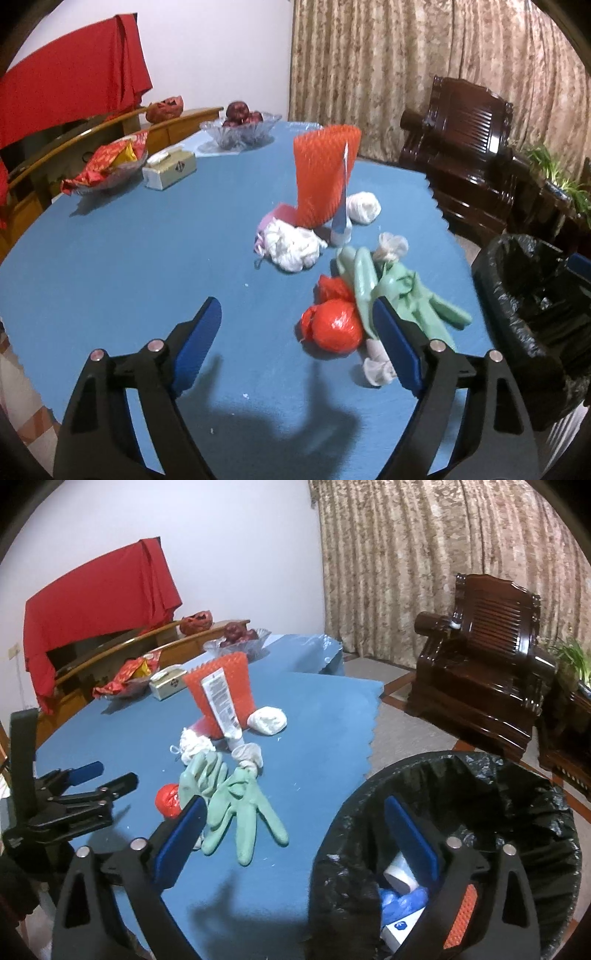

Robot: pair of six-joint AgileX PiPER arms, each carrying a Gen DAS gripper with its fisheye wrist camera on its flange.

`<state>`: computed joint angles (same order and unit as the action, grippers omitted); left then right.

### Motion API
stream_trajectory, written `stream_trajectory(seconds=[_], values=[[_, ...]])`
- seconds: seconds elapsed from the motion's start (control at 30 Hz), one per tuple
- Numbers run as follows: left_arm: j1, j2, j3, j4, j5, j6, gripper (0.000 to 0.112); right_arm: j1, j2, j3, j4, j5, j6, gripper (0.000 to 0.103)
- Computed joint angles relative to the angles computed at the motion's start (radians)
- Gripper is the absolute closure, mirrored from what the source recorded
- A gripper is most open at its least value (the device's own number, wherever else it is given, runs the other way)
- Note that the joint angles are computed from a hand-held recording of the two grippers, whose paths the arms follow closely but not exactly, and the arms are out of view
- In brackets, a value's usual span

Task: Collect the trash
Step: 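Move both grippers back to the remaining trash on the table, then grasp the red plastic bag with the left gripper while the right approaches a green glove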

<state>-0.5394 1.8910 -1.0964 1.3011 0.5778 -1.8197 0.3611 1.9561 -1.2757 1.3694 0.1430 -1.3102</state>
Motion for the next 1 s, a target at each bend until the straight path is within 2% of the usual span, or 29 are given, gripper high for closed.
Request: stream_trajectory(seconds=[0.13, 0.47, 0.57, 0.73, 0.83, 1.0], values=[[0.027, 0.051, -0.023, -0.006, -0.048, 0.010, 0.037, 0.001, 0.015, -0.020, -0.155, 0.012, 0.149, 0.018], [0.071, 0.153, -0.094, -0.050, -0.116, 0.068, 0.047, -0.004, 0.034, -0.034, -0.241, 0.011, 0.226, 0.021], [0.082, 0.167, -0.109, -0.071, -0.154, 0.085, 0.054, -0.007, 0.040, -0.037, -0.255, 0.013, 0.235, 0.021], [0.112, 0.175, -0.119, -0.118, -0.263, 0.128, 0.081, -0.004, 0.050, -0.047, -0.311, 0.017, 0.289, 0.021], [0.112, 0.174, -0.121, -0.123, -0.281, 0.125, 0.084, -0.001, 0.055, -0.055, -0.340, 0.020, 0.318, 0.021], [0.107, 0.116, -0.064, 0.009, -0.273, -0.031, 0.086, 0.005, 0.058, -0.062, -0.322, 0.022, 0.294, 0.021]])
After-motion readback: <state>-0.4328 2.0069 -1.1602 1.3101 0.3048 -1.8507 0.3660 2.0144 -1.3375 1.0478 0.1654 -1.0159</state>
